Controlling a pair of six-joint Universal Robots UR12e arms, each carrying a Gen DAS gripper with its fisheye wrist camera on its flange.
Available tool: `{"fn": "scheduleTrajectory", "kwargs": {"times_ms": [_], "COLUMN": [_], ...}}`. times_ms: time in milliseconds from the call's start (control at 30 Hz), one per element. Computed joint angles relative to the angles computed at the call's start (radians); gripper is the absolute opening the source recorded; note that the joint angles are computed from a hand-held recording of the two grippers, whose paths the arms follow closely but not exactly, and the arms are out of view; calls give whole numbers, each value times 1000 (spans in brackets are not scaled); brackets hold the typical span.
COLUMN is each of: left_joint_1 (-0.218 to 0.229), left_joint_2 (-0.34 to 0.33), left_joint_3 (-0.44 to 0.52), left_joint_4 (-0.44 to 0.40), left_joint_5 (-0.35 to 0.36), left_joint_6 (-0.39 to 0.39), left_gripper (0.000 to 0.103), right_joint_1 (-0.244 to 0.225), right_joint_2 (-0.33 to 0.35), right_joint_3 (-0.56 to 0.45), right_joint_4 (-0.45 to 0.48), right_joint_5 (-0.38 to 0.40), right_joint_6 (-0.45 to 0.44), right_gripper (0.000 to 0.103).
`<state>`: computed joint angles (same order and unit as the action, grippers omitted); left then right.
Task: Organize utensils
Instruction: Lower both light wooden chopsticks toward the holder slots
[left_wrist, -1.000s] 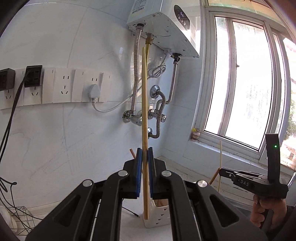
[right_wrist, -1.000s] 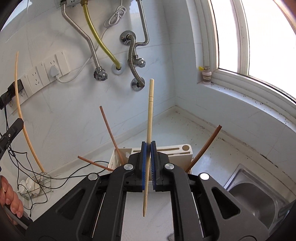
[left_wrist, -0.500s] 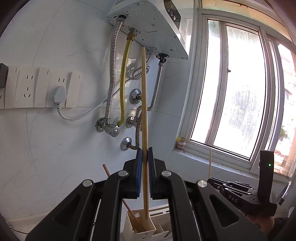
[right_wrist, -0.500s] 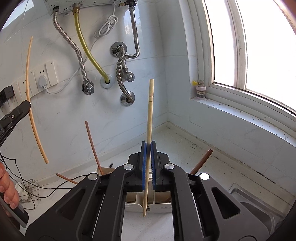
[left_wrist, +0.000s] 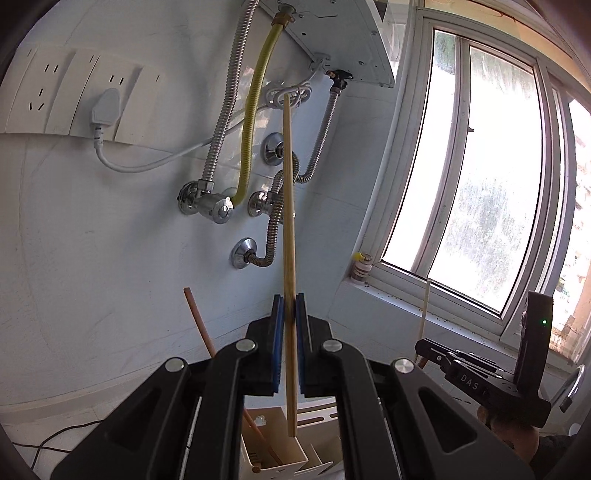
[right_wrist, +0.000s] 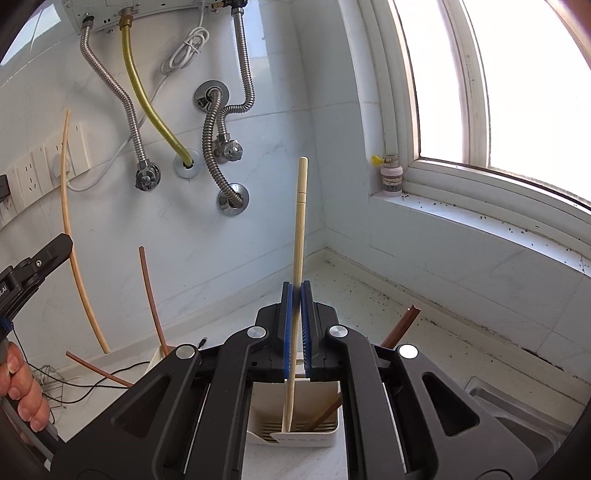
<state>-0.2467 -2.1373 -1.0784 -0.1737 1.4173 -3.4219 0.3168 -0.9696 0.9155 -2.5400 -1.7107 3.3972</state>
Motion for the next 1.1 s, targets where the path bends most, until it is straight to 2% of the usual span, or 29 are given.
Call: {"fn": "scheduleTrajectory", "kwargs": {"times_ms": [133, 300, 1100], "left_joint_1": [4, 3, -7], "left_joint_2": [-10, -21, -55], "left_joint_3": [-10, -21, -9], "left_joint_4": [4, 12, 2], "left_joint_5": [-14, -24, 4], "left_joint_6": [-36, -44, -17], "left_gripper": [6, 6, 6], "right_joint_1": [0, 1, -17], "right_joint_2": [1, -6, 2], "right_joint_3": [12, 40, 73], "right_joint_4": [5, -13, -115], "right_joint_5": [0, -4, 56], "right_joint_6": [4, 1, 27], "right_gripper": [4, 4, 4]}}
